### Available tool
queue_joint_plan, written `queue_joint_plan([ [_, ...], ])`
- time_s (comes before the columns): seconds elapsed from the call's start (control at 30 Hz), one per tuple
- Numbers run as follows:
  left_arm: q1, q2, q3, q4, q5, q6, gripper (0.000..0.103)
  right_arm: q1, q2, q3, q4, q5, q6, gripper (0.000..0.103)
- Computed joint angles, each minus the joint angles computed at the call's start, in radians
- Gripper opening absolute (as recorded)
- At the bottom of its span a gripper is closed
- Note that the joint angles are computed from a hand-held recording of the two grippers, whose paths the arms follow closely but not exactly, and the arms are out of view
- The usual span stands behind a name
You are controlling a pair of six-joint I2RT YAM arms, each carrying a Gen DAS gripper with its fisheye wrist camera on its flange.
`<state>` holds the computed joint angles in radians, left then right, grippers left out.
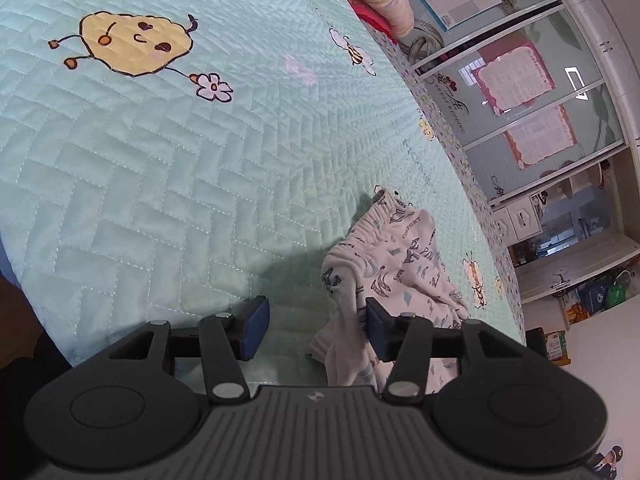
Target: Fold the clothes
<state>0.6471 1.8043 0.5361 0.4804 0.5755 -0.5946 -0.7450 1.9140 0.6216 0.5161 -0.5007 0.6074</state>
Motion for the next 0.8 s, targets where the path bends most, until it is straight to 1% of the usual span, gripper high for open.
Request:
queue_joint_plan([
  [0.07, -0.010, 0.000, 0.006, -0.003, -0.008, -0.008, 0.055, -0.008, 0.053, 0.030, 0.022, -0.037, 0.041, 0.043],
  [0.1, -0.017, -0.001, 0.010, -0.005, -0.015, -0.012, 0.052, -0.008, 0.076, 0.039, 0.050, -0.045, 0.069, 0.043],
  [0.13, -0.023, -0.004, 0.011, -0.003, -0.021, -0.015, 0.046, -0.008, 0.100, 0.049, 0.077, -0.053, 0.098, 0.042],
  [0.17, -0.026, -0.011, 0.008, 0.006, -0.022, -0.018, 0.022, -0.011, 0.093, 0.045, 0.090, -0.046, 0.109, 0.025],
  [0.2, -0.024, -0.017, 0.003, 0.019, -0.019, -0.022, 0.008, -0.015, 0.080, 0.039, 0.100, -0.037, 0.117, 0.002],
  [0.23, -0.021, -0.024, -0.001, 0.029, -0.016, -0.027, 0.011, -0.019, 0.066, 0.032, 0.110, -0.027, 0.124, 0.002],
  [0.3, -0.014, -0.035, -0.006, 0.032, -0.007, -0.018, 0.011, -0.052, 0.005, -0.032, 0.193, -0.018, 0.121, 0.002],
  [0.33, -0.012, -0.036, -0.004, 0.023, -0.003, -0.009, 0.011, -0.064, -0.004, -0.039, 0.189, -0.027, 0.100, 0.002],
  [0.37, -0.012, -0.033, -0.003, 0.017, 0.000, 0.000, 0.010, -0.074, -0.009, -0.040, 0.178, -0.037, 0.078, 0.002],
  [0.4, -0.014, -0.026, -0.003, 0.018, 0.000, 0.001, 0.010, -0.084, -0.013, -0.040, 0.166, -0.047, 0.055, 0.006],
  [0.47, -0.021, -0.008, -0.003, 0.026, -0.001, -0.006, 0.011, -0.082, 0.018, 0.021, 0.034, -0.044, -0.024, 0.013],
  [0.5, -0.023, -0.002, -0.002, 0.024, 0.000, -0.008, 0.014, -0.087, 0.032, 0.037, -0.004, -0.037, -0.016, 0.022],
  [0.53, -0.023, -0.003, 0.001, 0.011, 0.003, -0.005, 0.018, -0.095, 0.031, 0.026, 0.010, -0.035, 0.007, 0.026],
  [0.57, -0.022, -0.009, 0.002, -0.004, 0.005, -0.001, 0.030, -0.102, 0.027, 0.011, 0.033, -0.033, 0.032, 0.029],
  [0.6, -0.019, -0.014, 0.002, -0.014, 0.008, 0.003, 0.038, -0.110, 0.023, -0.004, 0.056, -0.032, 0.056, 0.036],
  [0.67, -0.008, -0.016, 0.006, -0.018, 0.011, 0.007, 0.039, -0.119, 0.012, -0.033, 0.096, -0.019, 0.088, 0.044],
  [0.73, 0.001, -0.015, 0.008, -0.020, 0.009, 0.003, 0.041, -0.107, 0.017, -0.019, 0.082, -0.023, 0.070, 0.046],
  [0.77, 0.002, -0.011, 0.012, -0.025, 0.007, -0.001, 0.044, -0.101, 0.021, -0.010, 0.073, -0.026, 0.060, 0.047],
  [0.8, 0.002, -0.004, 0.017, -0.030, 0.007, -0.004, 0.044, -0.095, 0.025, -0.002, 0.063, -0.029, 0.049, 0.046],
])
